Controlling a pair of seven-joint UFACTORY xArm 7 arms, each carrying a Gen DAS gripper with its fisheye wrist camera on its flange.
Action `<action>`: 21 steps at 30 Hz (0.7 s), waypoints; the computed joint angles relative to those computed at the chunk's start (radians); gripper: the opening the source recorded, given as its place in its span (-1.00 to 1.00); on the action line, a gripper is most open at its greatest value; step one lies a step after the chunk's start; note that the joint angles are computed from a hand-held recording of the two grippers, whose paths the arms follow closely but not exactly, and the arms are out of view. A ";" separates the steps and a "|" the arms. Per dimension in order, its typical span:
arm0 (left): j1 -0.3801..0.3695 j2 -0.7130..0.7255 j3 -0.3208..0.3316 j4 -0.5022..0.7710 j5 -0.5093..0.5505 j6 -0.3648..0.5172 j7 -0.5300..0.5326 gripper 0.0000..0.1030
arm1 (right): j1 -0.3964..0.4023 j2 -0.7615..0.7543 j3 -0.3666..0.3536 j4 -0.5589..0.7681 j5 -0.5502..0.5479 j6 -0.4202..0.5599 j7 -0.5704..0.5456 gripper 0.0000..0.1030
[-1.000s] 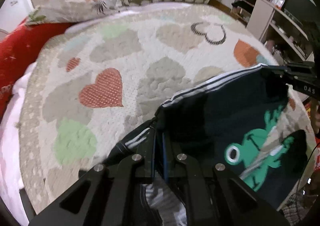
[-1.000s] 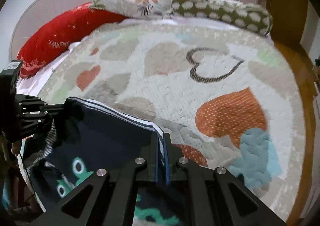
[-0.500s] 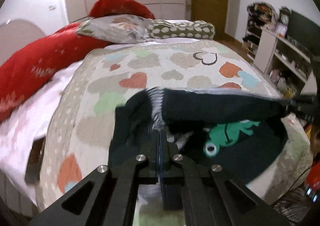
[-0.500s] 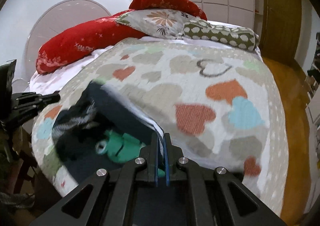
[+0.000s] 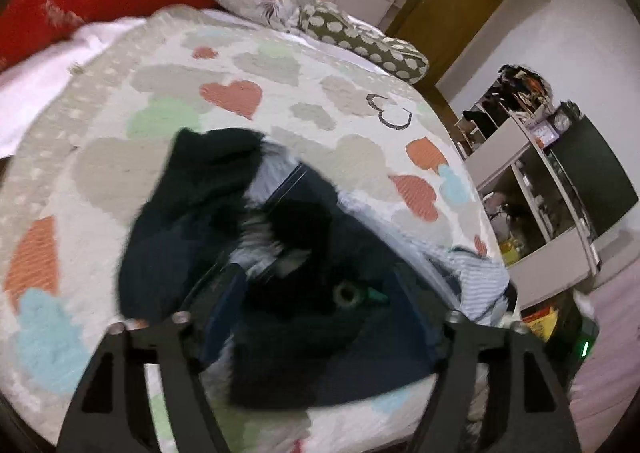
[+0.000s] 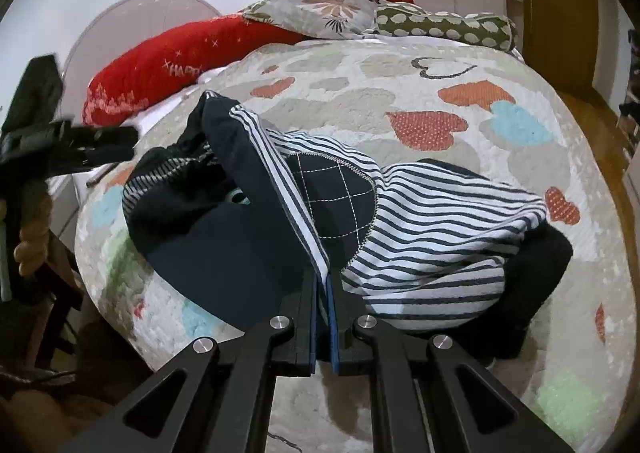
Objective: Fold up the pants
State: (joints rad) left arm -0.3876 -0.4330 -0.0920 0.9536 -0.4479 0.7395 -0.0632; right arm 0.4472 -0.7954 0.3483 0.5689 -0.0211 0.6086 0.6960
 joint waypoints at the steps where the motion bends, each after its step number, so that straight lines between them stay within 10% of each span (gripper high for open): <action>1: 0.002 0.043 -0.009 0.034 0.000 -0.006 -0.021 0.49 | 0.001 -0.003 -0.002 -0.007 0.002 -0.007 0.003 -0.89; 9: 0.065 0.329 -0.070 0.301 0.204 0.097 -0.278 0.37 | 0.021 -0.033 -0.021 -0.066 0.036 -0.075 0.024 -0.89; 12: 0.071 0.360 -0.060 0.324 0.196 0.165 -0.284 -0.93 | 0.027 -0.042 -0.026 -0.079 0.042 -0.084 0.026 -0.89; 21: 0.057 0.001 -0.022 0.002 0.102 0.002 -0.242 -0.93 | 0.019 -0.062 -0.004 -0.068 0.027 -0.058 0.042 -0.89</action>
